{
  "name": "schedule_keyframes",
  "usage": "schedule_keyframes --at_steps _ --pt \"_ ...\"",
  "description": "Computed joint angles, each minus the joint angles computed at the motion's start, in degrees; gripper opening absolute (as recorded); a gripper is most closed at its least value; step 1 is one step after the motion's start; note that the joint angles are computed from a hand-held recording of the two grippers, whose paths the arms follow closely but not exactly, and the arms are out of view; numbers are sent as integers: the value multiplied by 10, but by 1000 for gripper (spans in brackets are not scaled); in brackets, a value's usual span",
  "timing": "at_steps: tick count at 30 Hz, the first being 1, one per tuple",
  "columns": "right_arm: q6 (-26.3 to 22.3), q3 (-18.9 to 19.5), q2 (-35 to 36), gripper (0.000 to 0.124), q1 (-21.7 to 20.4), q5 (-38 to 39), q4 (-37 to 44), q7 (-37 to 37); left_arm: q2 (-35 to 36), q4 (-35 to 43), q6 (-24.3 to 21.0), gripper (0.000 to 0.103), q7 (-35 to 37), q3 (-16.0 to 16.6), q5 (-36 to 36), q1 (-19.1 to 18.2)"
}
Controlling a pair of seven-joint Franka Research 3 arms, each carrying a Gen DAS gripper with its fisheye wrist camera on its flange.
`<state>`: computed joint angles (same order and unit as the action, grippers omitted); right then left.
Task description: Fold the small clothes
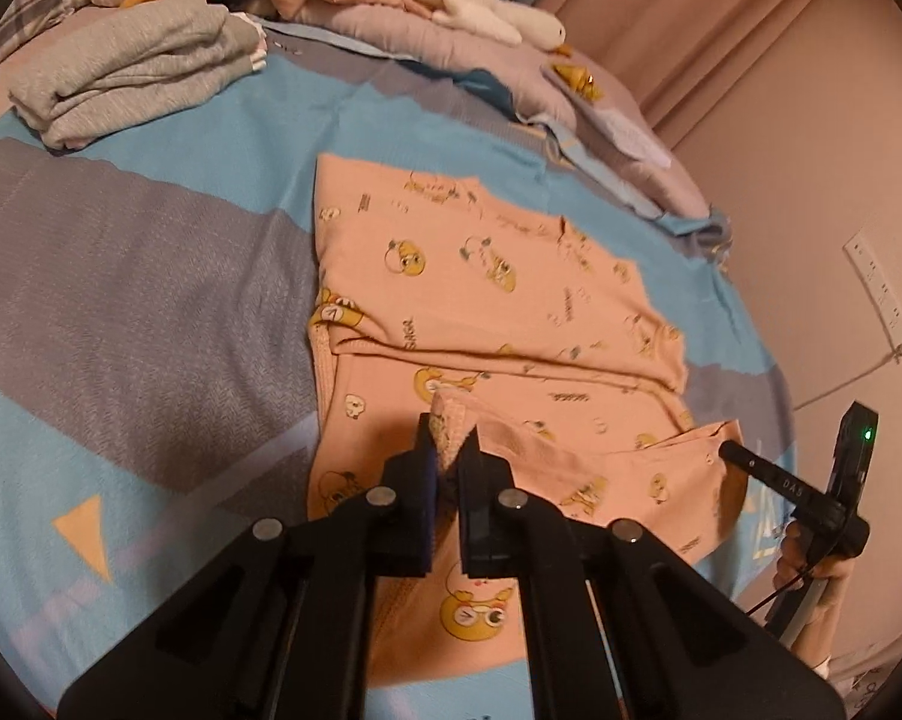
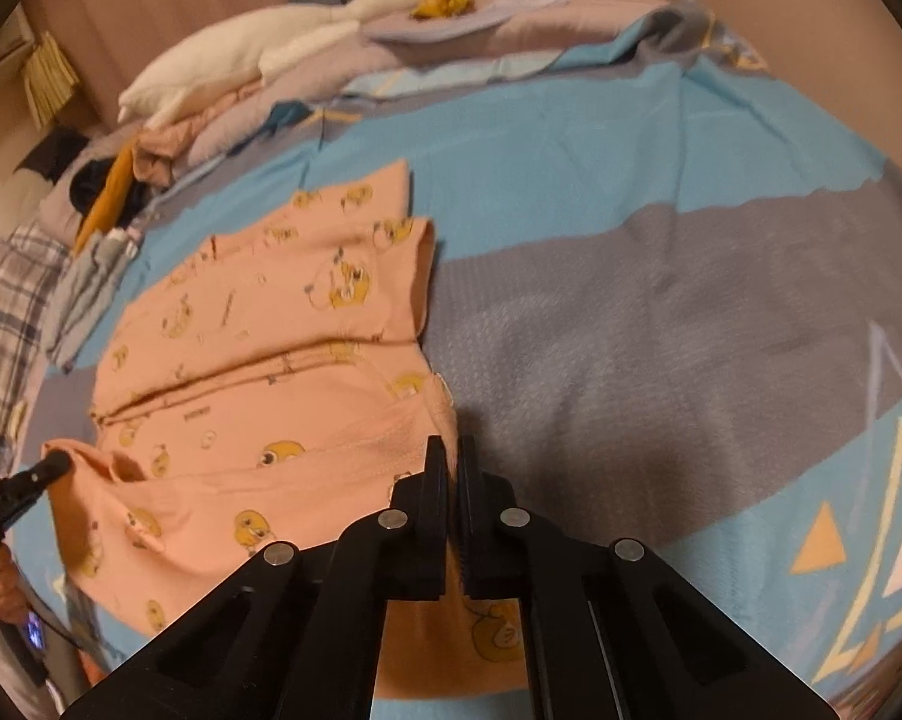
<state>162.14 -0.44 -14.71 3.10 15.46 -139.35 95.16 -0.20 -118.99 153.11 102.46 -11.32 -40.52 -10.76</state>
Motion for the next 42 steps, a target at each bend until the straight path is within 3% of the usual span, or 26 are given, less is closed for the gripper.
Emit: schedule_keyframes --at_steps 14,24,29,34,38,42 --pt "53 -1 -34 4 7 28 -7 -26 -35 -5 59 4 -15 13 -4 -23" --pt "82 -9 -13 4 26 38 45 -65 -16 36 90 4 -33 12 24 -18" --pt "89 7 15 4 12 14 82 -57 8 71 94 4 -42 7 35 -7" --pt "85 3 57 4 18 11 134 -60 45 115 96 4 -82 -4 80 11" --pt "75 -14 90 4 39 66 176 -112 77 153 97 4 -124 -13 131 24" --pt "69 -6 127 4 26 24 219 -80 119 205 78 4 -167 -21 187 37"
